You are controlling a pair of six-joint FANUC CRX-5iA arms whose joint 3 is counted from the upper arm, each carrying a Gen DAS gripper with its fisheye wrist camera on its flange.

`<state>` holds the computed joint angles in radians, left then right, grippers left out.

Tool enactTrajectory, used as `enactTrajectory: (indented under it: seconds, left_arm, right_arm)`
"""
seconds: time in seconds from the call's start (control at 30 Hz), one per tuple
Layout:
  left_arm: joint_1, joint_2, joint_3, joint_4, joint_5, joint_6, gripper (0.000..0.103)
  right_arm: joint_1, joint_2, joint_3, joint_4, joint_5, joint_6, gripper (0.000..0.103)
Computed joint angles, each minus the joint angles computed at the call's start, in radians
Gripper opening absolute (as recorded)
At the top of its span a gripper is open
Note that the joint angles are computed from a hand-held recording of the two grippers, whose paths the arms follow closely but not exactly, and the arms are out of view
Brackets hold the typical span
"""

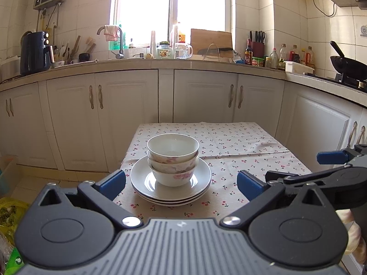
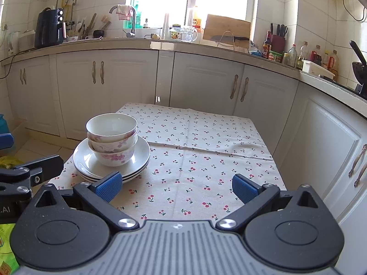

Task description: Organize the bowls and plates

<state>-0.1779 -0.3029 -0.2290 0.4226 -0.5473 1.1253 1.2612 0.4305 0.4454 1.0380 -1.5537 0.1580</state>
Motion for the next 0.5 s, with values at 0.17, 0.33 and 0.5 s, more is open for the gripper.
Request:
enactTrajectory:
  seconds: [0.17,0.33,0.5]
  left_arm:
    - [0.0,-0.003,-0.005,0.007,0.006,-0.006,0.102]
    - [0.002,-0.003,-0.008,0.016,0.007,-0.012,0.102]
    - [0.004,-0.004,-0.01,0.019,0.007,-0.014,0.102]
  right_arm:
    - [0.001,0.004,0.001,0.008,-0.009,-0.004,0.103]
    - [0.003,0.01,0.006,0.014,-0.017,-0.006,0.103]
    - [0.004,0.014,0.013,0.015,-0.022,-0.003,0.103]
